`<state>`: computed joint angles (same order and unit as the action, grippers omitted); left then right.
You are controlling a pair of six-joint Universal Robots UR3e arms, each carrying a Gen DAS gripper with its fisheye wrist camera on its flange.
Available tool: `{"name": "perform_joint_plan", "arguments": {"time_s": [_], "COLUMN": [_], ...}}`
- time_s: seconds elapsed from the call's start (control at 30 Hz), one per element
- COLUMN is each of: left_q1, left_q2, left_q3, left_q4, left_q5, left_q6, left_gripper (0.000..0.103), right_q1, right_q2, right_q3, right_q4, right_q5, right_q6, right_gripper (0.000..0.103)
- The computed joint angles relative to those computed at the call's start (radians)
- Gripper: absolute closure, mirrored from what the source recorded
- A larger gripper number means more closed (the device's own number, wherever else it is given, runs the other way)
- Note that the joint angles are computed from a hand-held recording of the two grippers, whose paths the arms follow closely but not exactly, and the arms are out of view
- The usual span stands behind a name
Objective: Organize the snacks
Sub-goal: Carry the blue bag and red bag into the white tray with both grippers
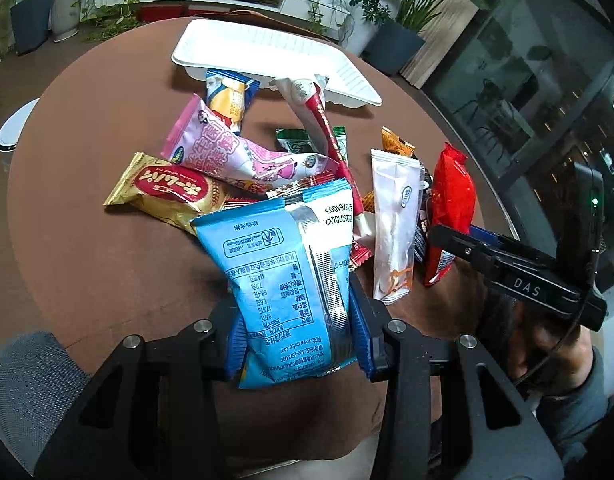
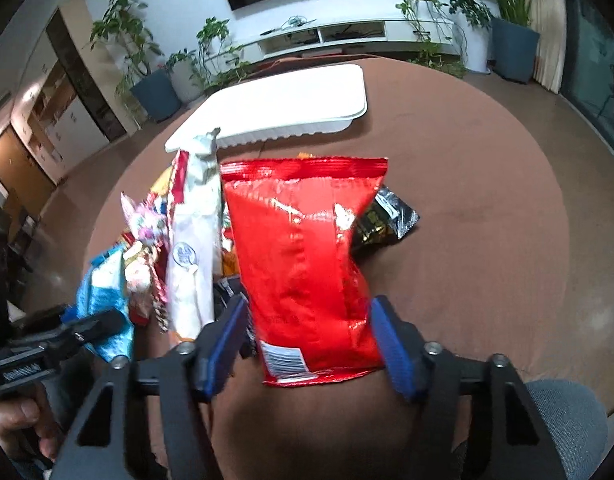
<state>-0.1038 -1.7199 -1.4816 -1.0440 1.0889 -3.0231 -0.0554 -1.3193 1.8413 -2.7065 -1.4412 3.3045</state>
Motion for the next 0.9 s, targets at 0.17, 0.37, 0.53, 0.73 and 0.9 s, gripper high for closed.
{"name": "perform_joint_plan", "arguments": {"time_s": [0.17, 0.37, 0.53, 0.73, 0.9], "left_q1": [0.015, 0.013, 0.022, 0.040, 0.066], "left_q2": [0.009, 0.013, 0.016, 0.027, 0.017], "left_q3": [-0.020, -0.035, -0.044, -0.054, -0.018], "left_q4": [-0.001, 0.009, 0.025, 0.021, -0.009], "left_q5": [-0.021, -0.022, -0.040, -0.067, -0.101], "left_q6": [0.021, 0.020, 0.022, 0.040, 0.042], "left_gripper": [0.063, 0.063, 0.063, 0.063, 0.063], "right_q1": [-0.035, -0.055, -0.111, -0.167, -0.237], "right_q2": [-0.020, -0.032, -0.084, -0.163, -0.227], "right_q3": [0.043, 0.081, 0.135, 0.207, 0.267], "right_q4": [-0.036, -0.068, -0.079, -0.102, -0.109], "right_q5": [0.051, 0.085, 0.174, 0.274, 0.379], "right_q6": [-0.015, -0.014, 0.014, 0.027, 0.038], "right_gripper": [0.055, 0.067, 0.073, 0.074, 0.074]}}
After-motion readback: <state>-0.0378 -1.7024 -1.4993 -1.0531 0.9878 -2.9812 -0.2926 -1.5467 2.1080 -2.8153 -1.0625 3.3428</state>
